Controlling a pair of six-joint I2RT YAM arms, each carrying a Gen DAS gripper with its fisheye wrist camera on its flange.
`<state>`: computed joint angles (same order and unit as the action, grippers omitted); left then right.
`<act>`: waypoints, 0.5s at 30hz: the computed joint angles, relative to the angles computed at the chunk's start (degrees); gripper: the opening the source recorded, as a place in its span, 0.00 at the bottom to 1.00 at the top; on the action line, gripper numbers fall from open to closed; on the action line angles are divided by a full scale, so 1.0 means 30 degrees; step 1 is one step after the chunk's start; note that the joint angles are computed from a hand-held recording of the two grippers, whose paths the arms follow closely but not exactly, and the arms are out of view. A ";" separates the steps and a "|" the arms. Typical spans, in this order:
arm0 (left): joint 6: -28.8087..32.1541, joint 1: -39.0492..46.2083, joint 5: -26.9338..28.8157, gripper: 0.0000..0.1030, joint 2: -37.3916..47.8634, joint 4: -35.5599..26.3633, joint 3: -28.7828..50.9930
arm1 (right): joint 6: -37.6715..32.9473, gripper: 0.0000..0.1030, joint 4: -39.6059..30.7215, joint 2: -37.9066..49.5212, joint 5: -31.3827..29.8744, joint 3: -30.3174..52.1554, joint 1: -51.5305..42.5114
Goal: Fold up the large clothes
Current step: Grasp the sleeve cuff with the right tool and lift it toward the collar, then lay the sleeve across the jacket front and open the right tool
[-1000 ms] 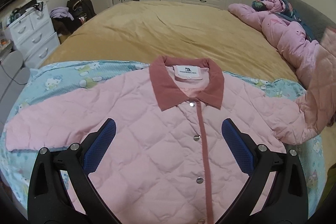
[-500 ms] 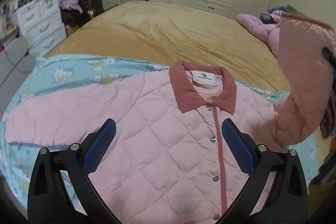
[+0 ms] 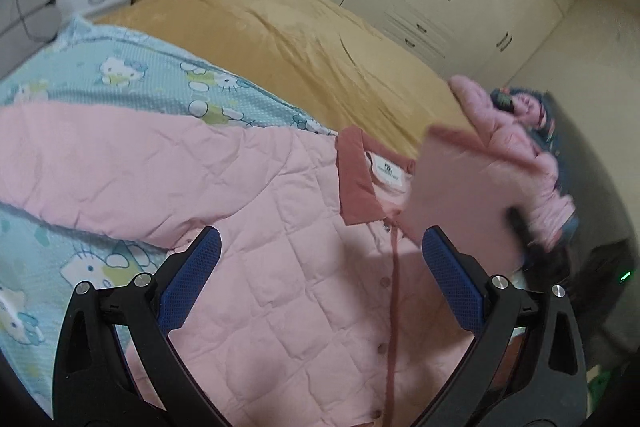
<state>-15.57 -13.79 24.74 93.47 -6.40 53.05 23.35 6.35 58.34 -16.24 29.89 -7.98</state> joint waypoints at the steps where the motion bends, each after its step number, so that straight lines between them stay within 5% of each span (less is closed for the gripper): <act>1: -0.0097 0.0195 0.0378 0.92 0.0070 0.0142 -0.0033 | 0.0081 0.21 0.0491 0.0527 0.0604 -0.0190 0.0699; 6: -0.0165 0.0729 0.1998 0.92 0.0997 0.0726 -0.0139 | 0.0302 0.21 0.2505 0.3906 0.2683 -0.0988 0.3268; 12: -0.0243 0.0669 0.3094 0.92 0.2886 0.0825 0.0262 | -0.0481 0.28 0.2803 0.5417 0.2596 -0.1711 0.4748; 15: -0.0589 0.0571 0.3453 0.92 0.3960 0.1039 0.0632 | -0.0683 0.50 0.1797 0.6381 0.1161 -0.1368 0.5180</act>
